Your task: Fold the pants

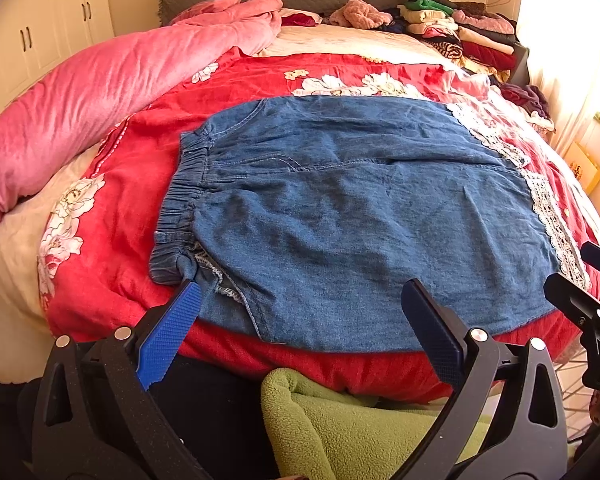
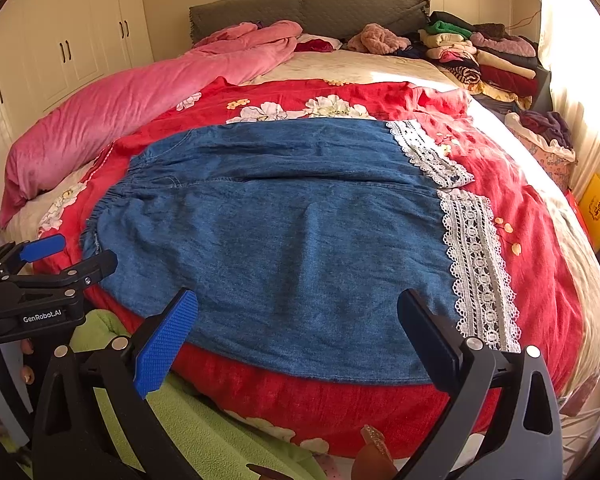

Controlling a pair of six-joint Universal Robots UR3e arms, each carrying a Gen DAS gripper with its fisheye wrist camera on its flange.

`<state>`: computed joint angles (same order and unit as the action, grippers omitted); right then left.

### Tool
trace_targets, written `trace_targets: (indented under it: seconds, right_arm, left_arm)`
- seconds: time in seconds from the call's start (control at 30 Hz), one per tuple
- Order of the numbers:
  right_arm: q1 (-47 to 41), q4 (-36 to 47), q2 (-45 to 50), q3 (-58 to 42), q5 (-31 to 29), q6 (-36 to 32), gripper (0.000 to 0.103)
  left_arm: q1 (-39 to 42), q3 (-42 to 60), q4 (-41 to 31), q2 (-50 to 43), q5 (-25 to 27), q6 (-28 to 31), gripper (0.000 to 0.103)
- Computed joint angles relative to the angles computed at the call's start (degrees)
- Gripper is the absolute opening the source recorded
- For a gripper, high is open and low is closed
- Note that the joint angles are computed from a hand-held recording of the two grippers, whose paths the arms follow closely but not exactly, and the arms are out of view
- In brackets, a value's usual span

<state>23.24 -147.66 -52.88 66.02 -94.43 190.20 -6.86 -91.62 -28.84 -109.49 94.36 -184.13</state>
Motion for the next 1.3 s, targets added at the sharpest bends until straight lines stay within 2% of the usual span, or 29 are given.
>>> trace_targets:
  seconds: [0.23,1.1,1.3]
  right_arm:
    - [0.22,0.26,0.28,-0.44,-0.09,-0.16,0.099]
    - [0.55,1.89,2.25,-4.12,0.09,-1.29,0.099]
    - [-0.67,4.07,5.72,-11.4,1.83,-2.0,0.099]
  left_arm:
    - [-0.02,-1.79,0.87,1.09,-0.09,-0.08,0.094]
    - [0.73,1.46,-1.66,-0.25,-0.82,0.56,0.094]
    - [1.55,4.65,-3.09,-2.22,-1.03,1.07,0.094]
